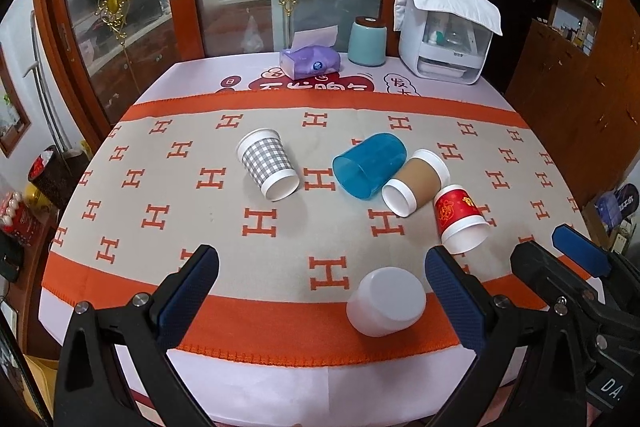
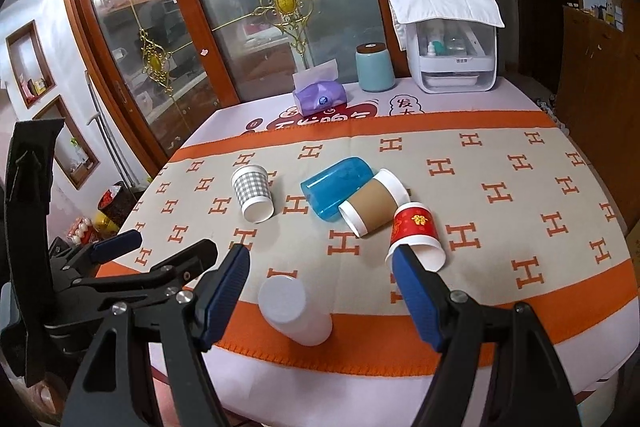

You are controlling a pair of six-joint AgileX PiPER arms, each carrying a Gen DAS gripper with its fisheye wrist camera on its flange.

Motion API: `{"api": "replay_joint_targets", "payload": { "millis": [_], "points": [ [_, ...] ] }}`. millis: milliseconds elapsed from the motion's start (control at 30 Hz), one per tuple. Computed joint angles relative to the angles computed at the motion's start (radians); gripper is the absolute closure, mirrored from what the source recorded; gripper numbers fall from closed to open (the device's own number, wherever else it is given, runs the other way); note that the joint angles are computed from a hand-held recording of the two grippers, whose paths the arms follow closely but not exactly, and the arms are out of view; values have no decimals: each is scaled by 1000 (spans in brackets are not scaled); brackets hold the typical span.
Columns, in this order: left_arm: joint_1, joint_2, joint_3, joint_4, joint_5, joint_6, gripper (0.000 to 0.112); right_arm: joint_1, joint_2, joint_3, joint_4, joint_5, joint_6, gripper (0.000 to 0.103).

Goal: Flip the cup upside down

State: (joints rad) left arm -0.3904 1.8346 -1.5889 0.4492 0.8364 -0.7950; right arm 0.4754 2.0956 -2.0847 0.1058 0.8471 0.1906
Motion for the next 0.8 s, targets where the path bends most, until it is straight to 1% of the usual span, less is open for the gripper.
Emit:
{"api": "replay_joint_targets", "payload": {
  "millis": [300, 633, 800],
  "points": [
    [-3, 4, 6, 36, 2, -44, 10, 5, 16, -31, -6, 18, 3, 29],
    [3, 26, -9, 23, 18, -41, 10, 4, 49, -78, 4, 57, 13, 29],
    [4, 22, -5, 24, 14, -45, 10, 4, 45, -67, 5, 50, 10, 29]
  ]
}}
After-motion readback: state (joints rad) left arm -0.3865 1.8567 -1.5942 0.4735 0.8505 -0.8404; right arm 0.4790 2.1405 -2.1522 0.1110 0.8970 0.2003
